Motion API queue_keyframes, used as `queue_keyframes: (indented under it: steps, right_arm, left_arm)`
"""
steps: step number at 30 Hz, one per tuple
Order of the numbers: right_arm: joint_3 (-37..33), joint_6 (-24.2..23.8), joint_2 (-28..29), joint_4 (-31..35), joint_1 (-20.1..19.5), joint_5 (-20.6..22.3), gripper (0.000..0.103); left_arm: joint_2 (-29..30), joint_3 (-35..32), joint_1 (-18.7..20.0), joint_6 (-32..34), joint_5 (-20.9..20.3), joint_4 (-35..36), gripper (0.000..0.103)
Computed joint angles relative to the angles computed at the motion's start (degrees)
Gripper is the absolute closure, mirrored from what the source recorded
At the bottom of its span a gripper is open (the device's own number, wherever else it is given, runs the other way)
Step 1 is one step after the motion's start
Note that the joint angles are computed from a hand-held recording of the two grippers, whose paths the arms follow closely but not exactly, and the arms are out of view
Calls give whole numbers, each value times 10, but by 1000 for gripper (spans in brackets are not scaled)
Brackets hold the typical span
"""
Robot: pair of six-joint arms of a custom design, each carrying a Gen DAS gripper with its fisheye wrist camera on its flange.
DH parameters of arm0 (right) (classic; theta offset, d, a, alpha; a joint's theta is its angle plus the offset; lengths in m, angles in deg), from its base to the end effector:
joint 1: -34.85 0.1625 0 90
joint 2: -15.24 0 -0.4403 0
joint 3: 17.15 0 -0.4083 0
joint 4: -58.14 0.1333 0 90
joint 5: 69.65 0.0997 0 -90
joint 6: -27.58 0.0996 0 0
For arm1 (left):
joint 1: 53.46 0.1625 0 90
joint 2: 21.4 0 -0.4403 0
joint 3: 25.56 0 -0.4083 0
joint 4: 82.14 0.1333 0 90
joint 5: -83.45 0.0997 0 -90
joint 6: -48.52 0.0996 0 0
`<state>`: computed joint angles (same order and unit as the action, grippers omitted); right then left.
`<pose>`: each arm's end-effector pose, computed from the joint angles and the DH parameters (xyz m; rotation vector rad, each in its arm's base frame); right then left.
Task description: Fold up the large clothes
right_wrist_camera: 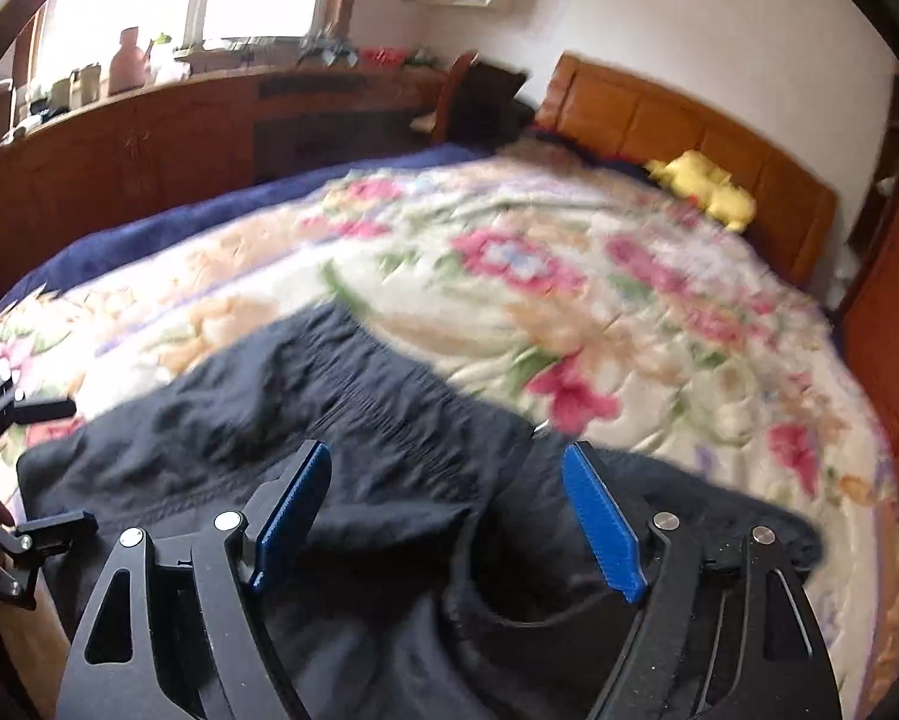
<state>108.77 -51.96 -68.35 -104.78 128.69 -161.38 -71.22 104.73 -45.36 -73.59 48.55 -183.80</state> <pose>0.1626 -0.4777 0.2901 1.8108 -2.0501 0.5653 -0.3010 -0.2600 -0.0173 -0.0152 1.9554 -1.2019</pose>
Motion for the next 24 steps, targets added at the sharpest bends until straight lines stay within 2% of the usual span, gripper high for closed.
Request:
queue_keyframes:
  steps: [5,10,13,16,18,24]
  right_arm:
    - [-25,-2,-3,-51,-37,-11,22]
    - [-85,39,24,-80,-75,-26,22]
    - [-120,68,42,-76,-92,-37,22]
    - [-144,89,55,-43,-107,-39,22]
    - [-151,90,62,-27,-108,-43,22]
    - [-198,87,112,-4,-90,-95,22]
  left_arm:
    - [-3,8,-2,-5,-10,-4,18]
    - [-5,18,-3,0,-12,-25,18]
    - [-2,15,0,2,-14,-24,18]
    - [0,13,2,5,-15,-22,18]
    - [1,13,3,6,-16,-23,18]
    - [2,13,4,8,-18,-25,18]
